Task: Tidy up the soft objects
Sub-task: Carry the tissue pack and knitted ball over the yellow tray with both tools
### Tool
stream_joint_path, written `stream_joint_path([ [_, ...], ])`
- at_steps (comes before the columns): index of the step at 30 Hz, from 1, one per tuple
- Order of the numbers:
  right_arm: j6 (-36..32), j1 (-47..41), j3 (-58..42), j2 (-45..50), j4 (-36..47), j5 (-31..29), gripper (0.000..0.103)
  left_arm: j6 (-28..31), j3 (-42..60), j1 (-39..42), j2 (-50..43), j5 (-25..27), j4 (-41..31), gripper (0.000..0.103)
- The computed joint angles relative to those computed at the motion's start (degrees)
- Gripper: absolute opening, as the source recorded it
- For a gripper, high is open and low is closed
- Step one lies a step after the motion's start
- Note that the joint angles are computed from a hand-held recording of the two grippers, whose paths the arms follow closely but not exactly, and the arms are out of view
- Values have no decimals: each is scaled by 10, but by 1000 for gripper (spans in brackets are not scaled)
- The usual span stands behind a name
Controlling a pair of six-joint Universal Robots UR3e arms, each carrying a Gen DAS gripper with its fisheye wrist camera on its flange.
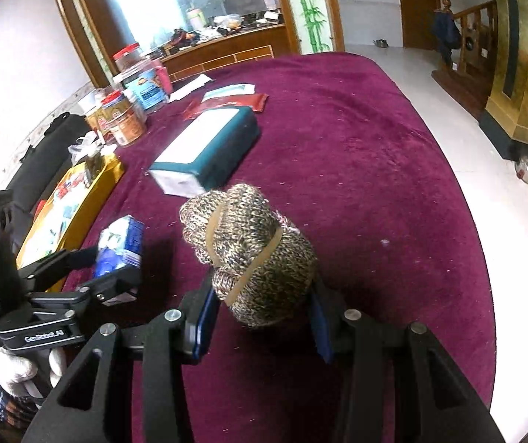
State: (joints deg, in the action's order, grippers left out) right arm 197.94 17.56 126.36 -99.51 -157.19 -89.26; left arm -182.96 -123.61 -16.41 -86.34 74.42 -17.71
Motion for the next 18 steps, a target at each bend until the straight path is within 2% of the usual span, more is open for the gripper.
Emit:
stream_joint_path([
  [7,33,99,-92,72,20,-55,43,21,-81,37,119,29,-5,78],
  [18,52,196,-260,205,73,-91,43,94,-185,218,331,-31,-91,78],
])
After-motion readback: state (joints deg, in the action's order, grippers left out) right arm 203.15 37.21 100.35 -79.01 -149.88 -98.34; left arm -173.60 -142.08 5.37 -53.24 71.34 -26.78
